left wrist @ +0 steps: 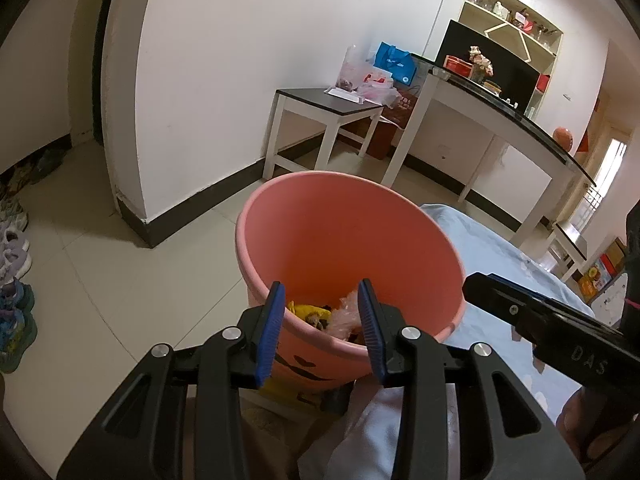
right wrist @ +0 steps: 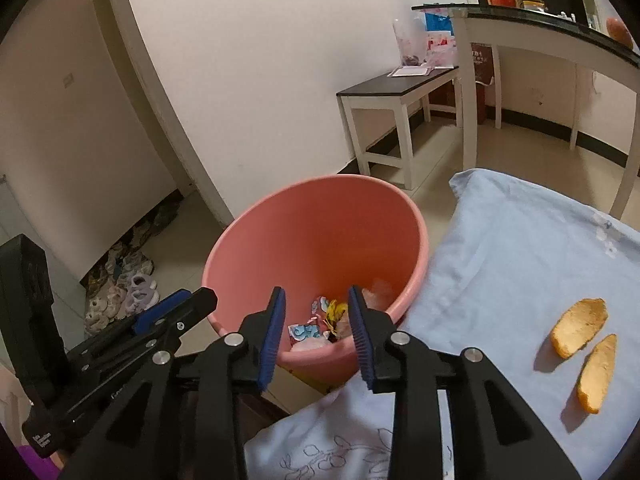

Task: Collect trash
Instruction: 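Carry the white bag and clear wrap over the pink bucket and open both grippers, then move both grippers back to the table toward the two orange peel pieces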

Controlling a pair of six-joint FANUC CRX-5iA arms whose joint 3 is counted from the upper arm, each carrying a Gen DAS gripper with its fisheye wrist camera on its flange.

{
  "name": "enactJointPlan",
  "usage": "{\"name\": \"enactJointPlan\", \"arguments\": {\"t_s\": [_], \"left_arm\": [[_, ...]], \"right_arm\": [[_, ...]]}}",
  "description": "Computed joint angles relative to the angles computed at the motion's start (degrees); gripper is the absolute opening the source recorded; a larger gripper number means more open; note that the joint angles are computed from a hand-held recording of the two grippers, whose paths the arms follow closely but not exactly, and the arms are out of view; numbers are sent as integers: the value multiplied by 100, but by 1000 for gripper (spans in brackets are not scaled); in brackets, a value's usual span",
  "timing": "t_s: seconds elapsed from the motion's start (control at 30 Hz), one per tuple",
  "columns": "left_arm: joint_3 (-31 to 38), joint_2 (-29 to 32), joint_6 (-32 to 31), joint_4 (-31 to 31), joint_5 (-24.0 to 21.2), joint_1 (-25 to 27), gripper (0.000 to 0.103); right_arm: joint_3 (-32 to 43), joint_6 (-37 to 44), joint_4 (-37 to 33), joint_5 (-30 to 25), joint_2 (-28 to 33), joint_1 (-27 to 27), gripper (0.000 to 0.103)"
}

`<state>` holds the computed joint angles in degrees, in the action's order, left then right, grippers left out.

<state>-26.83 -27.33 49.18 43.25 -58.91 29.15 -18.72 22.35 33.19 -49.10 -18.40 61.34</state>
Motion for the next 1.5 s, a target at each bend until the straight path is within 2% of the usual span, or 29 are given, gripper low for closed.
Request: {"name": "enactJointPlan", "arguments": {"t_s": [0.23,0.47,1.1,1.37,1.5], "left_arm": [[-3,-113,-49,36,-171,20,38],[5,-255,-136,55,-329,-33,38],[-17,-559,-197,-83,-660,-492,38],[57,-520,-44,-343,-583,-871,38],[133,-440,56,-511,-514,-1078,38]], "right_arm": [[-252,-433,195,-266,-301,159,39],[-563,-975,390,-685,-694,386,39],[-1528,-2667,1072,-2592,-2200,1454,39],[-1816,-3084,1151,-3121,-2749,1436,39],[-1824,-2866,1039,-2950,-2782,1025,39]]}}
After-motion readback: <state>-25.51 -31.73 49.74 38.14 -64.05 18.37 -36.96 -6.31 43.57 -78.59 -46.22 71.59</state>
